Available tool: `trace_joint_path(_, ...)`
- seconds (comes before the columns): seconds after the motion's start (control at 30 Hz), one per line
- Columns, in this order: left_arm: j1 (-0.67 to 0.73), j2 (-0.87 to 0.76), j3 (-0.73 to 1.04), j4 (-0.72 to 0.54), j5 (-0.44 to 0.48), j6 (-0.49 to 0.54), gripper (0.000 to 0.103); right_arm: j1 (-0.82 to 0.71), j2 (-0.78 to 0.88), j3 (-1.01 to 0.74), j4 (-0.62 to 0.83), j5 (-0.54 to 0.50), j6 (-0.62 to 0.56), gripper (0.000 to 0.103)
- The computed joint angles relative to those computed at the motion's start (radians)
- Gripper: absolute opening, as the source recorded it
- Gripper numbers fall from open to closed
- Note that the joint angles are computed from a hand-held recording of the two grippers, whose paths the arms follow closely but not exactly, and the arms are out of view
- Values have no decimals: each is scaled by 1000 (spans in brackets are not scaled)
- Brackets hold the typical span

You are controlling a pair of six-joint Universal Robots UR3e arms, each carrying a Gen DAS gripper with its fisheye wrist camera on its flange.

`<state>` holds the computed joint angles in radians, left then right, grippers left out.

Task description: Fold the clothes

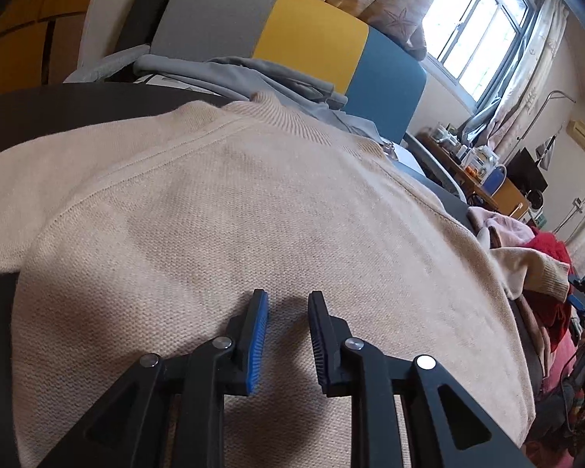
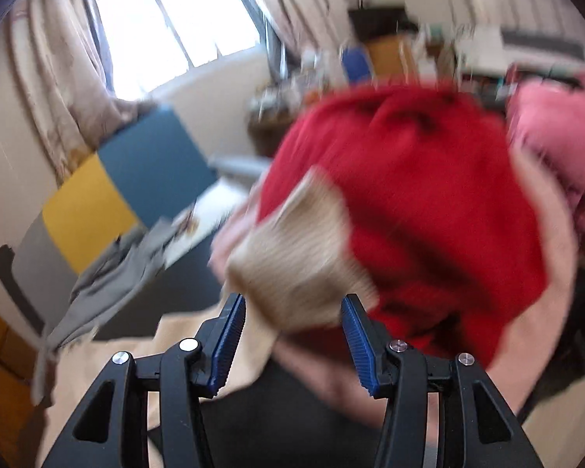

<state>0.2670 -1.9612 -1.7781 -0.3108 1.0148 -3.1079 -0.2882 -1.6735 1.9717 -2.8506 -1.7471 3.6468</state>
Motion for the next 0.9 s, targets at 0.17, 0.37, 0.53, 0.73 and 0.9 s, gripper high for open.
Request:
trace_joint_path(0.17, 8, -4, -8, 9, -15, -4, 21, -42, 80, -78, 37, 26, -242, 53)
trace_joint_path(0.37, 7, -8, -5, 10, -16, -7, 21, 47, 180, -204, 52, -50, -455, 6)
trace_joint_path(0.53, 8, -6, -9, 13, -17, -7, 21, 56, 150, -303, 41, -133, -625, 5)
trace_joint_path(0.73, 16, -9, -9, 13, -29, -7, 21, -66, 230, -507, 188, -138, -635, 6)
trace_joint_path(0.9, 21, -11, -10, 13, -38, -7, 21, -94, 246, -508, 341, -127, -509, 26)
